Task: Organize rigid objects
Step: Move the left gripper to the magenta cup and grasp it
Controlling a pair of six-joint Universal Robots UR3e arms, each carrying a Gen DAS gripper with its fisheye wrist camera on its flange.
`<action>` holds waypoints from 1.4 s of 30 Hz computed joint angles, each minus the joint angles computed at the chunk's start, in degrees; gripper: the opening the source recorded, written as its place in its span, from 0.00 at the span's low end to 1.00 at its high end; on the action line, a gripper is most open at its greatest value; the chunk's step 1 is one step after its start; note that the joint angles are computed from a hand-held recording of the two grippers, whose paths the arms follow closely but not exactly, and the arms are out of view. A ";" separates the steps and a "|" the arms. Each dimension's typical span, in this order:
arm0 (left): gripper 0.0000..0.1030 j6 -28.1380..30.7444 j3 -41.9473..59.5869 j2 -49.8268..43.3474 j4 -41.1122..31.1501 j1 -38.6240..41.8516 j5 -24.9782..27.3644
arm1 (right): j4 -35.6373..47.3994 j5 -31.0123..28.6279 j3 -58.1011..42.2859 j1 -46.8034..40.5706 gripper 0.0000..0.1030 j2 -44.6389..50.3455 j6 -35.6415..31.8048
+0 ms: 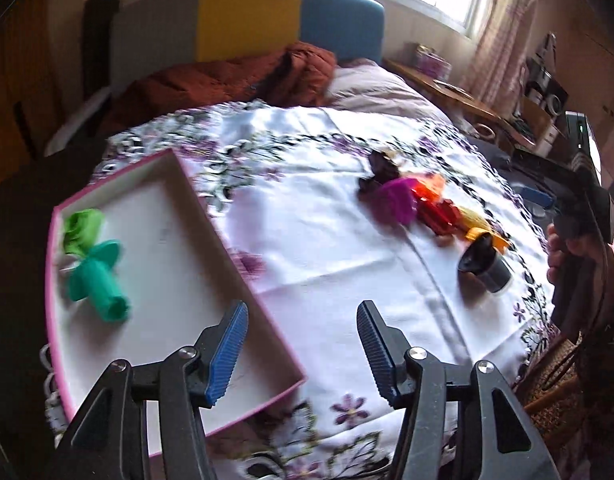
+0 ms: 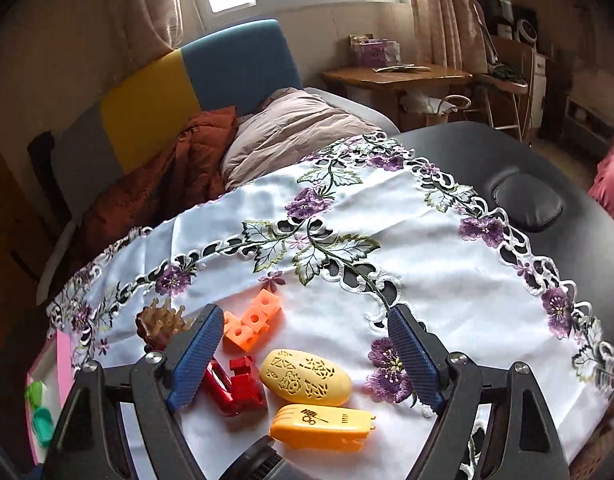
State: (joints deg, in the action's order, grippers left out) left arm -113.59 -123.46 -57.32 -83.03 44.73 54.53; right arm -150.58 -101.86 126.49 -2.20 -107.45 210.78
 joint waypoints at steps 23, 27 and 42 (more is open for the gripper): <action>0.47 -32.45 12.28 -33.53 26.97 -31.71 2.42 | 1.21 4.58 0.63 -2.84 0.85 -0.80 -0.14; 0.47 -35.89 14.60 -37.63 30.44 -34.16 1.93 | 1.22 5.32 0.49 -3.30 0.86 -0.41 -0.32; 0.47 -46.58 23.79 -52.13 38.60 -40.96 3.23 | 1.23 7.70 0.65 -4.82 0.86 -0.36 -0.70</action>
State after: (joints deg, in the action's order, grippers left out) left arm -160.17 -99.66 -109.45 -44.43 3.77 57.77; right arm -149.35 -94.16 127.14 -7.02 -107.80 210.08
